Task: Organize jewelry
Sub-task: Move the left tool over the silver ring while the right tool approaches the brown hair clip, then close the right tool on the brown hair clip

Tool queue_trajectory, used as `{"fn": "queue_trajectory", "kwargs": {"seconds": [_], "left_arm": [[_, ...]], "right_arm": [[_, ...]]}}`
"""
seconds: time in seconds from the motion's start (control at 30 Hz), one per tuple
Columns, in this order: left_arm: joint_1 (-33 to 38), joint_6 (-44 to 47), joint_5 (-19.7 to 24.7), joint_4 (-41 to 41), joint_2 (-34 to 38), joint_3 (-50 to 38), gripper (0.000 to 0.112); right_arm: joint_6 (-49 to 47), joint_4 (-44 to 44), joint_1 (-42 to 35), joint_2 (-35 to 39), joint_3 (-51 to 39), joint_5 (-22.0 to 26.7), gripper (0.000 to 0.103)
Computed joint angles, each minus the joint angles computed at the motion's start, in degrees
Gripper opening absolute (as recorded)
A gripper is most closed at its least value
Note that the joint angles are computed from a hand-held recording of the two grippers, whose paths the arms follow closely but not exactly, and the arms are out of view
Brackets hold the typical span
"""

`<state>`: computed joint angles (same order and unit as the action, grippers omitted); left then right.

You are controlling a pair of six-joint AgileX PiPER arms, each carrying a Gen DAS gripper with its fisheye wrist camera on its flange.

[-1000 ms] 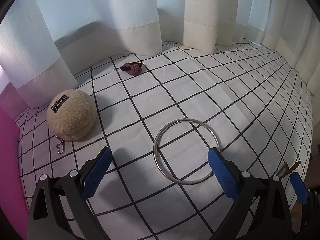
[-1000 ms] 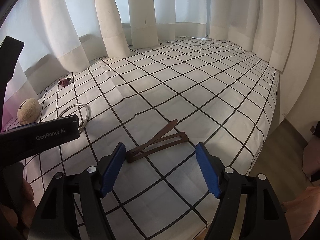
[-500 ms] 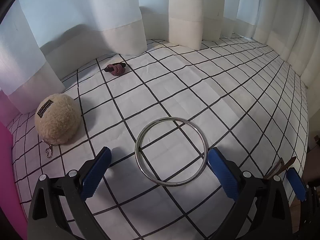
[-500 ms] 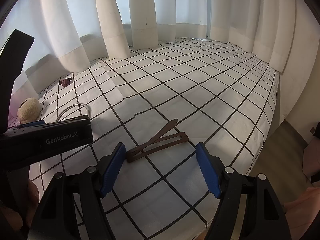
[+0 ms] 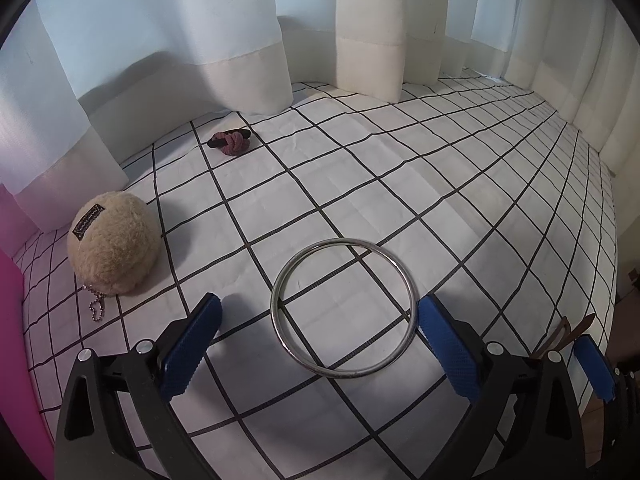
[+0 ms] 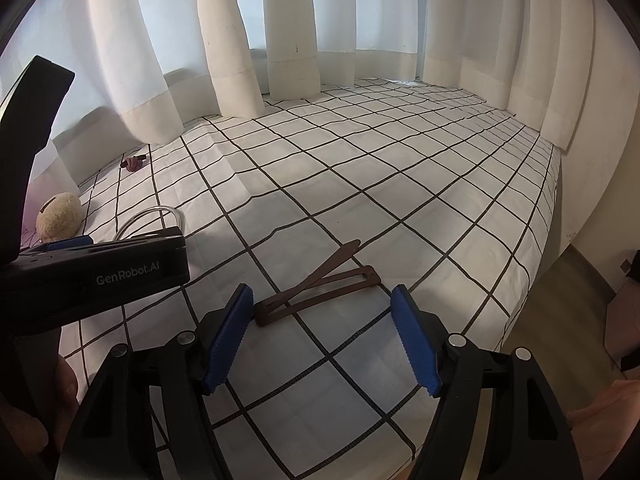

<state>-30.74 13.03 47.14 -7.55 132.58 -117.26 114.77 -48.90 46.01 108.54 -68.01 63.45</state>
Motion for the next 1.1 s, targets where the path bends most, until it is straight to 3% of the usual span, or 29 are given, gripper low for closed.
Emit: {"fn": "queue_trajectory", "kwargs": {"seconds": [0.37,0.7,1.1], "left_arm": [[-0.1,3.0,-2.4,-2.0,-2.2,3.5,0.071],[-0.1,1.9,-1.6,-1.8,-2.2,2.9,0.07],[0.4,1.1,-2.4,-2.1,-4.0,4.5,0.07]], "right_arm": [[1.0,-0.8,0.3,-0.4,0.6,-0.1,0.056],[2.4,-1.9,0.1,-2.8,3.9,-1.1,0.002],[1.8,-3.0,0.6,-5.3,5.6,-0.9,0.002]]}}
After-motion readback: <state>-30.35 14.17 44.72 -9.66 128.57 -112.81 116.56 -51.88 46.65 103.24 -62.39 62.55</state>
